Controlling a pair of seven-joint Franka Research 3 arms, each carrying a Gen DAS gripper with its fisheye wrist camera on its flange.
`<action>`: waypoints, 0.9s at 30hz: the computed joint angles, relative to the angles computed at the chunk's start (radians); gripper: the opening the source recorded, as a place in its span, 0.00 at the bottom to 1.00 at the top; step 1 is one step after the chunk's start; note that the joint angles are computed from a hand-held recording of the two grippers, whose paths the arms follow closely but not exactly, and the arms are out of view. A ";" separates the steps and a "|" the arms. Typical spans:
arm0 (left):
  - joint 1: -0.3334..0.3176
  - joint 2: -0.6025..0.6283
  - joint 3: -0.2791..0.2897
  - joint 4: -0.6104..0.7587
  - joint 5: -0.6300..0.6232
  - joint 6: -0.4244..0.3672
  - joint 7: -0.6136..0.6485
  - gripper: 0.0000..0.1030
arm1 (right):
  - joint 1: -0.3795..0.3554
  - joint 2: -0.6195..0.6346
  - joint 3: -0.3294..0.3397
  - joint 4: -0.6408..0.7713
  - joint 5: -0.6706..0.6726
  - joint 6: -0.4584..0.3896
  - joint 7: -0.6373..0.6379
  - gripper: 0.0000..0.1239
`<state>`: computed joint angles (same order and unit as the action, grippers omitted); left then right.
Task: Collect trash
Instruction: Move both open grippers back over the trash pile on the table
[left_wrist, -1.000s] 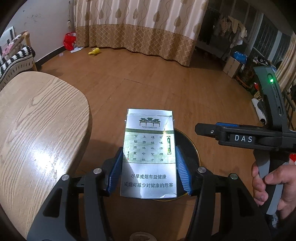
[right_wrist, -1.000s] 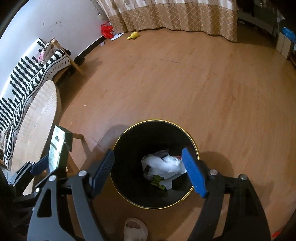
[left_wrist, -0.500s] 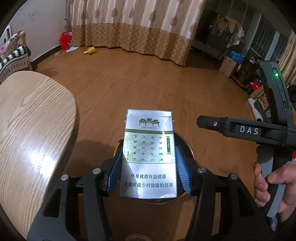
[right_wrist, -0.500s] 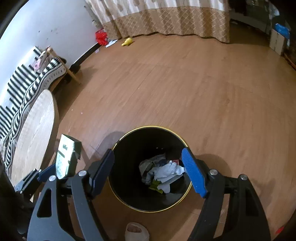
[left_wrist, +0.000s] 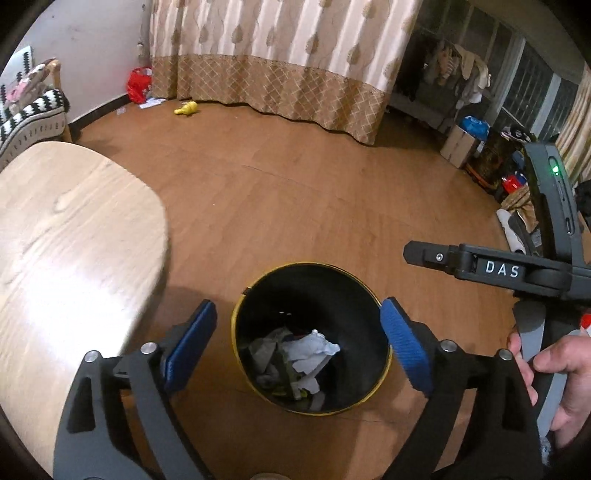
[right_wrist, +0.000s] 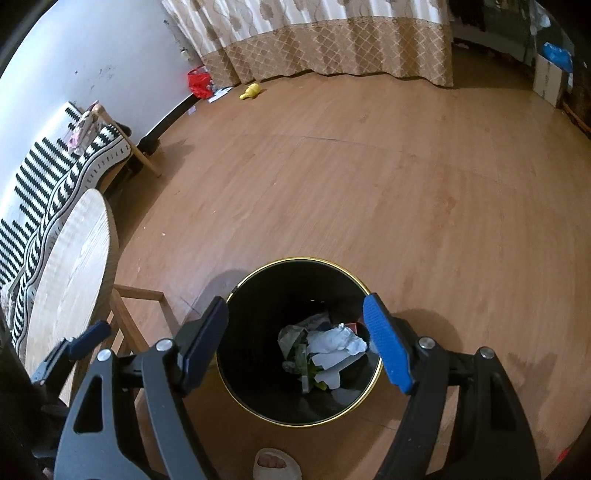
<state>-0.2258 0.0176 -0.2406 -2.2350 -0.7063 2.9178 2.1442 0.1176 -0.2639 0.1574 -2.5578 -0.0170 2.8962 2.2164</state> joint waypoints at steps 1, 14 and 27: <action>0.003 -0.016 0.002 -0.013 -0.009 0.003 0.006 0.87 | -0.006 0.002 0.009 0.005 -0.012 0.002 0.009 0.61; 0.058 -0.352 0.213 -0.232 0.173 -0.010 -0.155 0.90 | 0.083 0.142 0.085 0.214 -0.155 0.016 0.079 0.67; 0.422 -0.710 0.432 -0.456 0.532 -0.104 -0.359 0.90 | 0.446 0.557 0.112 0.828 -0.190 -0.175 -0.109 0.67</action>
